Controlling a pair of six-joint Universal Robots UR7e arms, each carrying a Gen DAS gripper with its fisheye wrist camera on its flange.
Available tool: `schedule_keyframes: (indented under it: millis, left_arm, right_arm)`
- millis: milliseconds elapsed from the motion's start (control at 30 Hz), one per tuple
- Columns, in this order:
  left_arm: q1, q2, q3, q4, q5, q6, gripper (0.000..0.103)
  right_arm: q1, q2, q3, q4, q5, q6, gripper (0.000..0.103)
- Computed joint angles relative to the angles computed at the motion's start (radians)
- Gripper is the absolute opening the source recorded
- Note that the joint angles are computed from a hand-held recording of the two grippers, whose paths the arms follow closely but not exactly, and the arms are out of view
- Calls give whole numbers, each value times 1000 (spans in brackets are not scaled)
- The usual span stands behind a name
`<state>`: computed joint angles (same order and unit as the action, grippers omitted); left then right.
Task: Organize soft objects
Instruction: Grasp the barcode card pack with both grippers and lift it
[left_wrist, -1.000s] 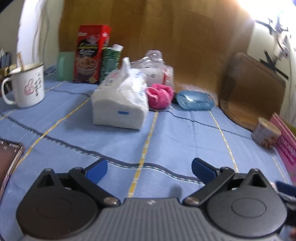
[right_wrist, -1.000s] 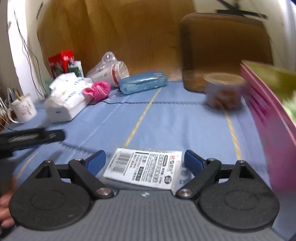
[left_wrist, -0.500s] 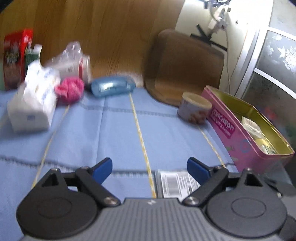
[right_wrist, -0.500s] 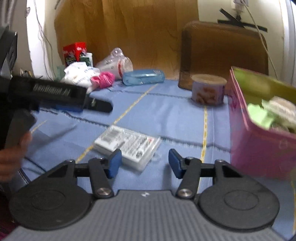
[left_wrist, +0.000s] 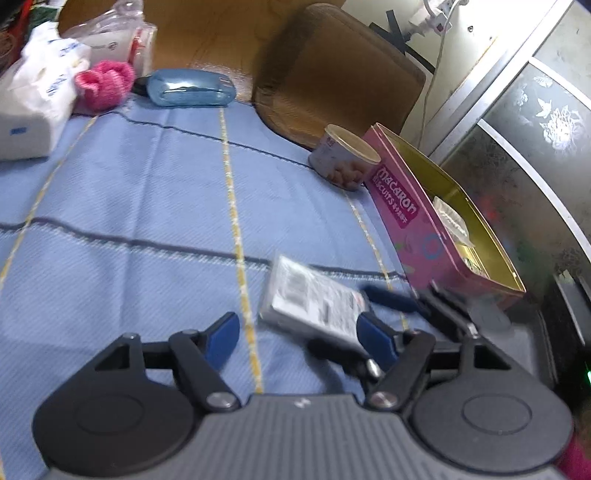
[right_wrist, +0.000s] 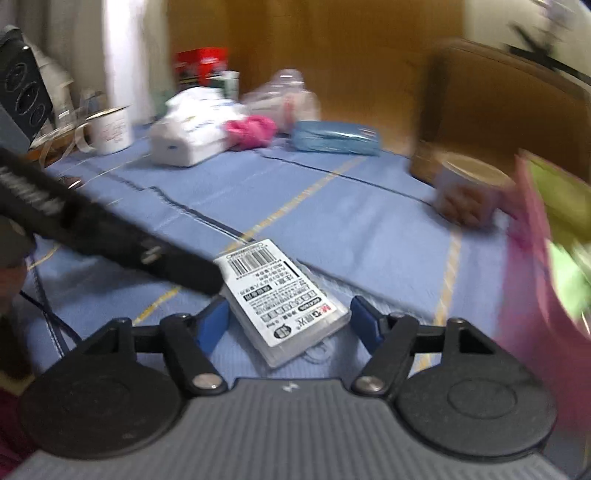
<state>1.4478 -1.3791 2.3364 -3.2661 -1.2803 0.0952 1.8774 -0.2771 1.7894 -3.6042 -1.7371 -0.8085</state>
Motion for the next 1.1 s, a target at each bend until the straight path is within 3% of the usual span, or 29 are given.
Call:
schedule_keyframes:
  millis: [100, 200, 333, 433, 500, 567, 600, 667, 767, 900, 967, 1100]
  left_arm:
    - [-18, 36, -14, -33, 31, 23, 72]
    - [-24, 34, -21, -18, 39, 14, 72]
    - [-18, -15, -3, 12, 28, 21, 72]
    - [-6, -65, 12, 79, -8, -5, 72]
    - [0, -76, 18, 112, -40, -22, 73]
    - [-5, -54, 24, 97, -47, -16, 73]
    - [-22, -42, 33, 67, -18, -7, 72]
    - [-46, -28, 33, 58, 21, -5, 62]
    - [-54, -35, 13, 79, -20, -21, 61]
    - [-124, -26, -16, 66, -27, 35, 61]
    - [-169, 2, -40, 53, -17, 70, 61]
    - [-209, 92, -127, 79, -85, 129, 61]
  right_arm:
    - [12, 10, 84, -123, 0, 85, 75]
    - [18, 26, 132, -210, 22, 39, 86]
    - [17, 50, 122, -277, 23, -33, 87]
    - [7, 39, 104, -202, 30, -35, 79]
    - [-4, 43, 109, -210, 71, -37, 59]
    - [-2, 49, 110, -215, 87, -17, 59]
    - [0, 55, 108, -226, 92, -8, 59]
    - [3, 65, 102, -251, 83, 18, 58]
    - [-3, 57, 110, -290, 94, 64, 58]
    - [2, 50, 120, -435, 105, 60, 58]
    - [3, 48, 114, -510, 101, 45, 58]
    - [-9, 40, 85, -613, 45, 35, 58]
